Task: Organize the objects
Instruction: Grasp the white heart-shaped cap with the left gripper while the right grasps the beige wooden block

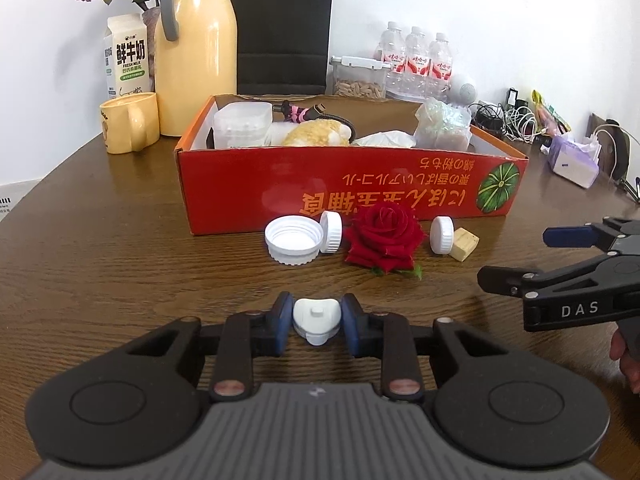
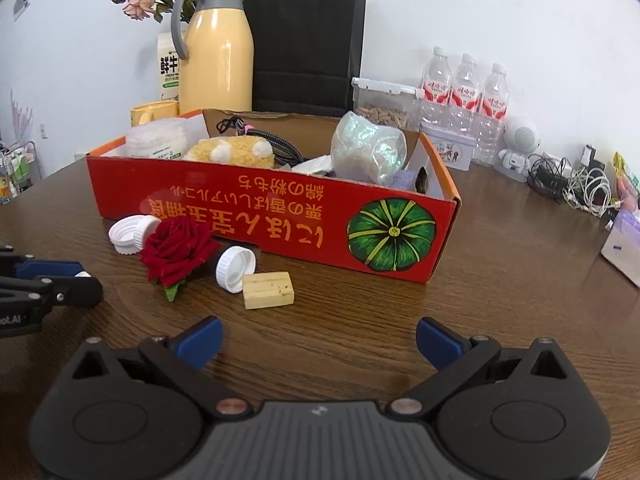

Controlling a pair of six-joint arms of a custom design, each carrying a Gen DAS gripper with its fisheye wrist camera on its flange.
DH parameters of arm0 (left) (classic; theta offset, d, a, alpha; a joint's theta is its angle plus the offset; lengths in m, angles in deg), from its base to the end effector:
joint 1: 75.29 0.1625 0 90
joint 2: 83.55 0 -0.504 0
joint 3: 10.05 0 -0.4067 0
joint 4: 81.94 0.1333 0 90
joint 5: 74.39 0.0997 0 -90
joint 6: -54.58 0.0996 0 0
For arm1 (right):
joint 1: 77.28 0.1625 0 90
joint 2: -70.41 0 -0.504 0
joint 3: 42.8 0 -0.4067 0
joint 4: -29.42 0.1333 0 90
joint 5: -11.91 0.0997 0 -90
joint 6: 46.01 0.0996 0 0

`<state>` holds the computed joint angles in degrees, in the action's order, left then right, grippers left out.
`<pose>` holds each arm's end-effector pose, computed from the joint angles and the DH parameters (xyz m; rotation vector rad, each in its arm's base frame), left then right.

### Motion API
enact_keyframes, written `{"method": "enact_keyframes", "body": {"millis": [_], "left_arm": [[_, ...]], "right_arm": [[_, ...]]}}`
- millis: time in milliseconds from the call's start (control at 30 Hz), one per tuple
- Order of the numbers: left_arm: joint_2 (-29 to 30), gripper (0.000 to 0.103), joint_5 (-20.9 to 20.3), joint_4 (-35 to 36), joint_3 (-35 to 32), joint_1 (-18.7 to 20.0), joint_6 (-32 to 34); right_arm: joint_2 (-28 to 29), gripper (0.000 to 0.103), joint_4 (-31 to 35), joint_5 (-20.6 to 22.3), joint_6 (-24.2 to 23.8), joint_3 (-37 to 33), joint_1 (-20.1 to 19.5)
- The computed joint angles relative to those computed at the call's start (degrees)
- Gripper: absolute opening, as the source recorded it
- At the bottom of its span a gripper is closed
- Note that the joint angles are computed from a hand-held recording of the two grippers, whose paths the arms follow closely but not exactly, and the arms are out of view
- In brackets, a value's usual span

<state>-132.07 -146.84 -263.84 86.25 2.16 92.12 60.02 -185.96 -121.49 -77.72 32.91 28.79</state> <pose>-0.0024 -0.7625 0.2401 0.9296 2.3642 -0.9185 0.2777 -0.7297 -0.0659 0.3998 -2.0691 1.0649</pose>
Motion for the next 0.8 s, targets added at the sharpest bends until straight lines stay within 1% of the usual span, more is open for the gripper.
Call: {"method": "enact_keyframes", "body": {"millis": [267,333,400,433,600,633,700,733,767,800], "left_arm": [[-0.19,0.027,-1.41,1.33,-0.33,0.34,-0.4],[-0.19,0.027,-1.6,1.49,-0.4,0.39,-0.58],[-0.18,0.028,-1.74,1.66,-0.49,0.43,-0.69],[-0.19,0.028,-1.79,1.7,-0.5,0.44,-0.76],[-0.17,0.028,-1.91,1.75,-0.52,0.47,-0.93],[-0.16,0.028,-1.91,1.76,-0.54,0.48,-0.93],[-0.15,0.028,-1.91,1.77,-0.55,0.48,-0.89],[-0.15,0.028,-1.91,1.77,-0.55,0.48,-0.89],[-0.16,0.028,-1.92,1.79,-0.57,0.5,-0.89],[-0.16,0.028,-1.92,1.79,-0.57,0.5,-0.89]], "right_arm": [[0.2,0.103,4.33,0.77,2.98,-2.44,-0.65],[0.53,0.1,5.15,0.47,3.15,-3.57,-0.73],[0.61,0.093,5.79,0.64,3.37,-4.09,-0.84],[0.56,0.091,6.15,1.0,3.66,-4.17,-0.92],[0.08,0.066,6.41,4.14,3.87,-3.48,-1.28],[-0.02,0.063,6.46,4.81,3.75,-3.33,-1.33],[-0.21,0.047,6.65,5.9,3.36,-3.05,-1.33],[-0.4,0.042,6.74,6.76,3.19,-2.67,-1.38],[-0.43,0.031,6.87,7.31,3.03,-2.58,-1.35],[-0.41,0.029,6.74,7.65,2.68,-2.5,-1.3]]}}
